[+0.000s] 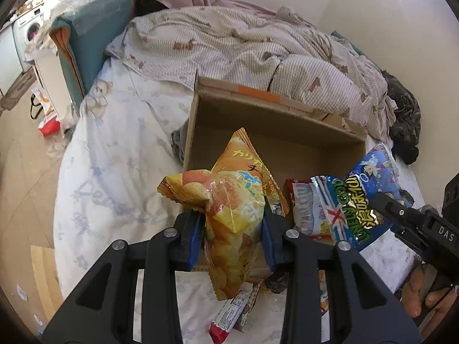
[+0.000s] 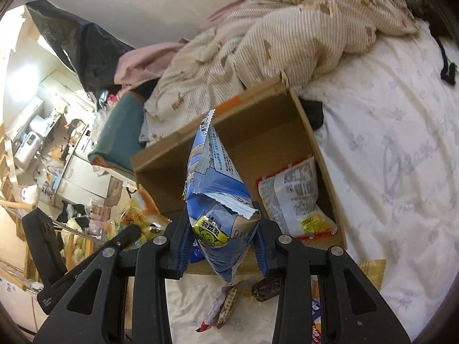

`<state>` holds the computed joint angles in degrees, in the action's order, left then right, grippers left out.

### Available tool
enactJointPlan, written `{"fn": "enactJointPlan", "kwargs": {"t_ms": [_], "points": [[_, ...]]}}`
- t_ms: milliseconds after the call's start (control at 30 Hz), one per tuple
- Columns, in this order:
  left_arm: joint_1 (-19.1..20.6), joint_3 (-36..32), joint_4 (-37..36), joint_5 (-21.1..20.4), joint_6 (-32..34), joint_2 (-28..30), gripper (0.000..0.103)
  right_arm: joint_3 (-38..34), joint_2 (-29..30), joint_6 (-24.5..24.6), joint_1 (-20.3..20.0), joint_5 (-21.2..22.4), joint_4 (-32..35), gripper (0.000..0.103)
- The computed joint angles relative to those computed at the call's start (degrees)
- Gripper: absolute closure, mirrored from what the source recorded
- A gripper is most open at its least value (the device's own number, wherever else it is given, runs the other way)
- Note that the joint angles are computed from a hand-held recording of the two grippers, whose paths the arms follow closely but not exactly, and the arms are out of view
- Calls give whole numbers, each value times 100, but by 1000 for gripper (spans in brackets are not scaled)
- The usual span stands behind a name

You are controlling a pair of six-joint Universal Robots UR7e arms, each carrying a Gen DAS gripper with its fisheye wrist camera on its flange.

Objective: Organize snacks
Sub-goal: 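Carry both bags over the box and open both tools to drop them inside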

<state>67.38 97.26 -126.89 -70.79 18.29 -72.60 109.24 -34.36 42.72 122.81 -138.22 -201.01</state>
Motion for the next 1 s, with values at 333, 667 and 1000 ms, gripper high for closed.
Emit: {"fn": "enactJointPlan", "kwargs": {"t_ms": [333,667,1000], "points": [[76,121,-335,-7,382,156,72,-58,121,76,-234,293,286,64],[76,203,-469,-14,474,131,70,-42,139,248,-269,263,300,60],[52,256,-528,-31,483,57,47,-32,149,349,-178,-138,186,31]]}}
